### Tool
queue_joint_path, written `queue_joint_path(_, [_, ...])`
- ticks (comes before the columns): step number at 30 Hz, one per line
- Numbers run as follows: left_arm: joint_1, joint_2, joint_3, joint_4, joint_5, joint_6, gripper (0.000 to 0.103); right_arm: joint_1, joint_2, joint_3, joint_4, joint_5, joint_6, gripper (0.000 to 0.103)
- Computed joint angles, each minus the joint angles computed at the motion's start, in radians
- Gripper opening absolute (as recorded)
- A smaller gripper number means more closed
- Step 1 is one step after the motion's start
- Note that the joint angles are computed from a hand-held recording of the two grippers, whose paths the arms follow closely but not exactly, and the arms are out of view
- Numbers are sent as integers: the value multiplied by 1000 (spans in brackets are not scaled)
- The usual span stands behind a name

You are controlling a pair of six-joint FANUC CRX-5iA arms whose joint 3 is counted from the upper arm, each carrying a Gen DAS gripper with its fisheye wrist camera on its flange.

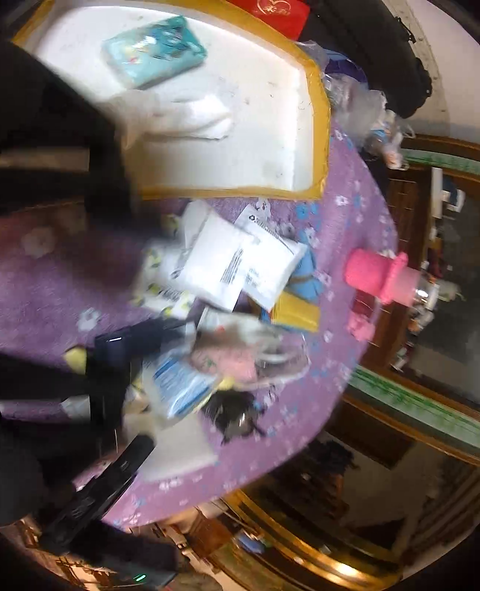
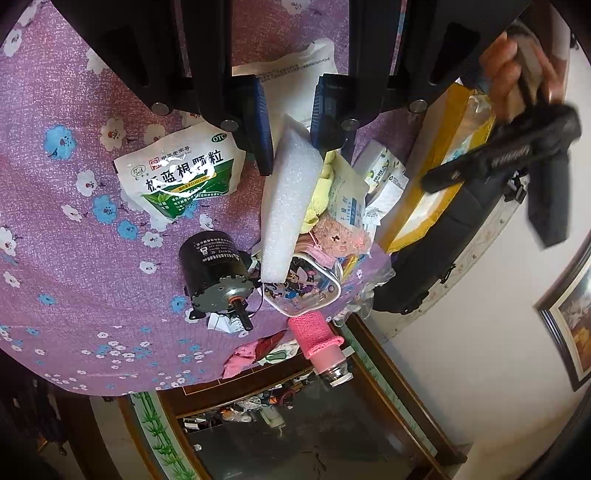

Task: Organize soft objects
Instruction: 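Grasp the white foam sheet with right tool while left tool grasps a white paper sachet, then carry both items over the box and open both tools to release them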

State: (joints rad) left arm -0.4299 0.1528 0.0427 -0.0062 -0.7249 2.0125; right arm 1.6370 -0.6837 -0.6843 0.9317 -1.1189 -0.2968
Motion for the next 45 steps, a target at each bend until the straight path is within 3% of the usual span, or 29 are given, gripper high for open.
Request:
queue_joint_path(3, [-4, 55, 85, -80, -46, 67, 74, 9, 1, -2, 11, -8, -8, 19])
queue_joint_path(4, [-13, 84, 138, -126, -93, 103, 74, 12, 2, -4, 18, -12, -12, 19])
queue_joint_path(7, [-26, 204, 321, -154, -277, 51, 74, 11, 3, -5, 20, -7, -9, 19])
queue_joint_path(11, [-34, 306, 466, -211, -395, 16, 74, 19, -1, -11, 27, -5, -23, 19])
queue_joint_path(14, [-26, 334, 494, -158, -432, -112, 74, 24, -6, -17, 35, -1, -36, 19])
queue_joint_path(16, [6, 353, 491, -51, -459, -197, 69, 20, -8, -17, 32, 7, -33, 19])
queue_joint_path(18, [3, 326, 458, -68, -424, -174, 56, 38, -4, -21, 49, -8, -61, 19])
queue_joint_path(20, [5, 311, 439, -74, -407, -149, 51, 39, -6, -27, 57, -4, -67, 19])
queue_joint_path(21, [12, 308, 431, -50, -404, -156, 31, 35, -8, -28, 56, 3, -64, 19])
queue_joint_path(22, [19, 295, 406, -22, -383, -163, 18, 31, -10, -30, 54, 11, -61, 19])
queue_joint_path(28, [41, 242, 322, 19, -308, -151, 7, 40, -2, -31, 62, 5, -80, 19])
queue_joint_path(32, [70, 166, 203, 125, -208, -194, 4, 42, 3, -31, 67, 1, -88, 19])
queue_joint_path(39, [115, 12, -71, 428, -14, -374, 4, 52, 20, -20, 68, -17, -94, 19])
queue_joint_path(45, [160, -159, -252, 469, 86, -354, 4, 116, 28, -19, 155, -45, -116, 17])
